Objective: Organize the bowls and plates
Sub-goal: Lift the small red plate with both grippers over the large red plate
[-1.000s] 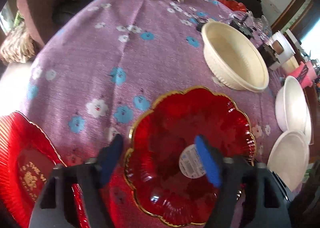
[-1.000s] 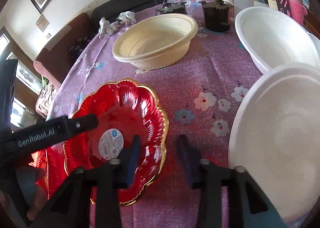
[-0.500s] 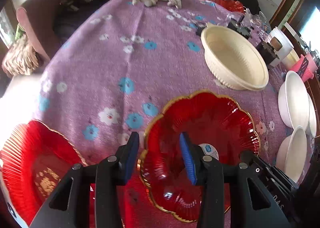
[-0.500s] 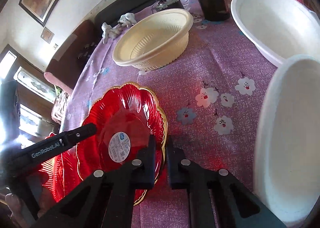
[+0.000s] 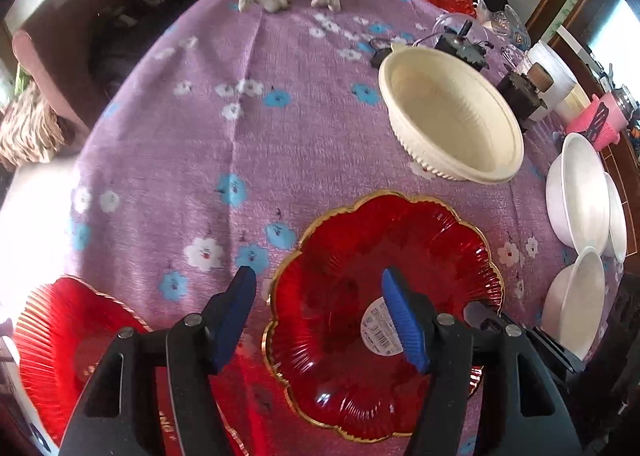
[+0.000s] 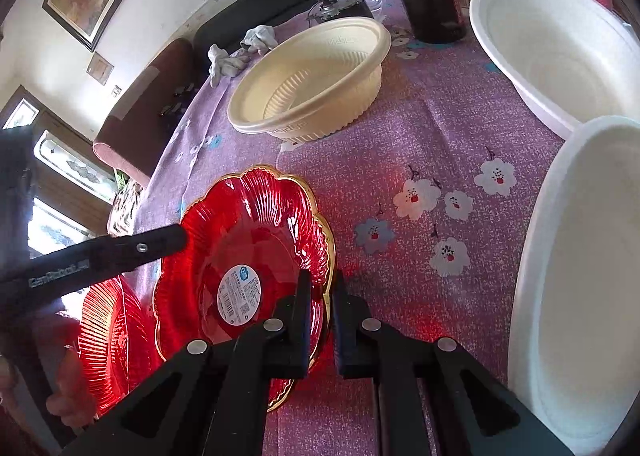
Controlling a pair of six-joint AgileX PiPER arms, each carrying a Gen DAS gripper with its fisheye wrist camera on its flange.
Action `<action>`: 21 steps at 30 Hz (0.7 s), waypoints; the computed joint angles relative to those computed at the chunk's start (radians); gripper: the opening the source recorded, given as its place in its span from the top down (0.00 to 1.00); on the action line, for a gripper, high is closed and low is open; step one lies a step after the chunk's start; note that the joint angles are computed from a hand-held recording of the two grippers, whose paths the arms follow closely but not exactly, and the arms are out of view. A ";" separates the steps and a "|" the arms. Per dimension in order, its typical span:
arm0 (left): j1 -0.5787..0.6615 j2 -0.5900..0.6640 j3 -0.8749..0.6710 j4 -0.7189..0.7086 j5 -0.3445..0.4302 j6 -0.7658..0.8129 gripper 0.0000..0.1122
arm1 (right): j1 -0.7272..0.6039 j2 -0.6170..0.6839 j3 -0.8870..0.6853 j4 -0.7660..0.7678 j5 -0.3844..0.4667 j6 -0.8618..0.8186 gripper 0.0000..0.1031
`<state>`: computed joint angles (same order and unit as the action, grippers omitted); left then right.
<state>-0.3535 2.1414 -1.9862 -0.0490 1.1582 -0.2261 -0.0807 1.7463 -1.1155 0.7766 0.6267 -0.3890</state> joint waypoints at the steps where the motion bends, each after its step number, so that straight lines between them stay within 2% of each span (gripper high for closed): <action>1: 0.006 0.011 -0.006 -0.022 0.007 0.005 0.43 | -0.001 0.001 -0.001 0.003 0.000 -0.002 0.91; 4: 0.012 0.000 0.036 -0.028 -0.022 -0.017 0.53 | -0.002 0.001 0.002 0.007 -0.001 -0.008 0.91; 8: 0.026 -0.024 0.099 -0.008 -0.058 -0.055 0.79 | -0.002 0.000 0.004 0.009 -0.005 -0.009 0.91; 10: 0.035 -0.038 0.124 -0.009 -0.075 -0.062 0.86 | 0.005 -0.001 0.005 -0.001 -0.018 -0.002 0.91; 13: 0.029 -0.056 0.153 0.012 -0.096 -0.067 0.86 | 0.009 -0.005 0.014 0.015 -0.030 -0.015 0.91; 21: 0.024 -0.126 0.218 0.033 -0.136 -0.072 0.88 | -0.023 -0.014 0.034 0.129 0.001 -0.104 0.92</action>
